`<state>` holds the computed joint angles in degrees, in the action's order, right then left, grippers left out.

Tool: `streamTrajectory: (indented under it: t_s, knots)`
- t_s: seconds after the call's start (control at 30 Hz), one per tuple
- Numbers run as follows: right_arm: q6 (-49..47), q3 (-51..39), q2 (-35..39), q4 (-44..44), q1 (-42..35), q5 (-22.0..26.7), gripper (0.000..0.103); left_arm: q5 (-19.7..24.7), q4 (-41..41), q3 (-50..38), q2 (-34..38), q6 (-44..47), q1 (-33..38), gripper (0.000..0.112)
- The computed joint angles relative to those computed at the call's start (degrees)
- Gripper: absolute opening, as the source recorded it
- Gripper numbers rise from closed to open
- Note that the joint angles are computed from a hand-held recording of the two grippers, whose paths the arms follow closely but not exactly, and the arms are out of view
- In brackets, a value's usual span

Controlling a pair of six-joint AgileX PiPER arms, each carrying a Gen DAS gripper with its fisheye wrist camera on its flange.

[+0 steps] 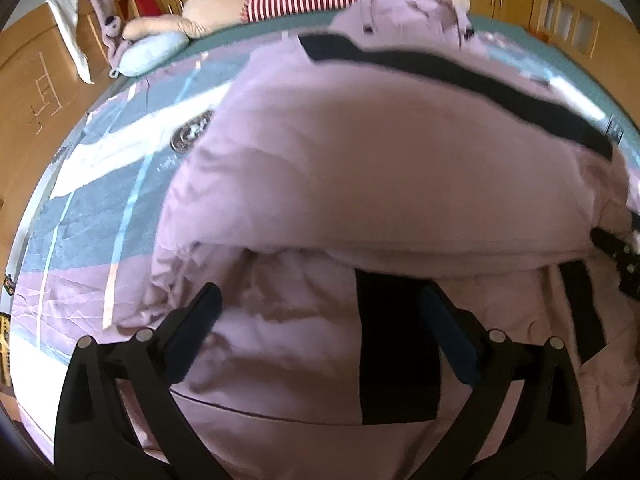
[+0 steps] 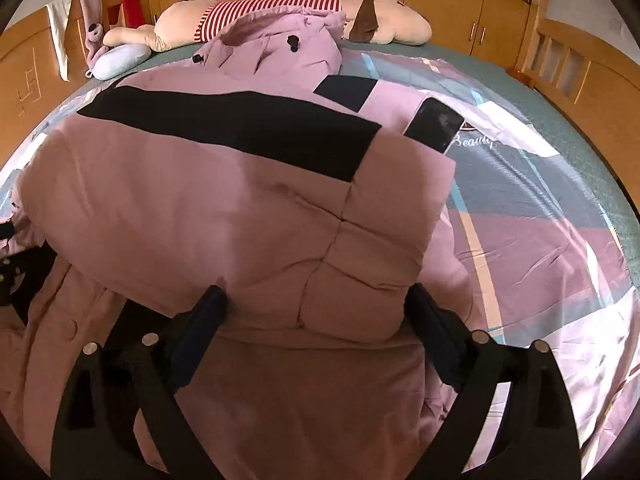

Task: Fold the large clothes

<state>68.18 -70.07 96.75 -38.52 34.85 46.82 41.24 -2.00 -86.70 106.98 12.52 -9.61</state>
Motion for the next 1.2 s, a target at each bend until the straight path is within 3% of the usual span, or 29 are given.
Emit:
streamTrajectory:
  t_s: [0.13,0.27,0.4,0.5,0.53,0.6,0.67,0.77,0.87,1.07,1.2]
  knots:
    - [13.0,4.05,-8.11,-13.03,4.01,-0.71,0.092,2.87,-3.83,-3.23,0.86,1.92,1.74,0.101]
    - [10.15,0.91,-9.31,-12.17,1.53,-3.64,0.09,5.73,-4.44,-6.74,3.58,1.44,3.18,0.101]
    - [4.43,-4.52,-4.68,-6.2,-3.47,-6.43,0.07,7.49,-5.95,-8.35,4.93,1.06,4.03,0.101]
    - [-8.41,-14.04,6.4,5.41,-7.19,-0.72,0.07,6.86,-5.64,-7.82,4.64,1.37,3.92,0.101]
    - [-9.71,-15.04,9.08,5.5,-7.38,0.95,0.073,6.44,-5.32,-7.44,4.49,1.43,3.74,0.101]
    - [-5.44,-11.67,11.42,-0.99,-5.74,-1.91,0.083,5.6,-4.11,-6.66,4.18,0.99,3.14,0.101]
    - [-1.95,-9.54,10.24,-3.0,-5.52,-3.65,0.085,4.22,-1.97,-5.55,3.76,0.01,2.29,0.101]
    - [-1.05,-7.41,9.04,-1.43,-7.33,-6.84,0.102,2.92,-0.35,-4.25,3.12,-0.63,1.54,0.101]
    - [-0.08,-6.22,8.2,-1.69,-7.23,-7.46,0.102,-3.41,0.16,0.65,-0.9,-2.97,1.28,0.101]
    - [1.59,-5.7,8.23,-3.09,-6.81,-7.71,0.102,-13.42,-6.55,8.54,-9.2,3.52,1.51,0.101]
    - [1.59,-5.42,8.08,-3.12,-7.03,-8.08,0.102,-15.64,-8.61,10.79,-12.05,5.64,1.44,0.101]
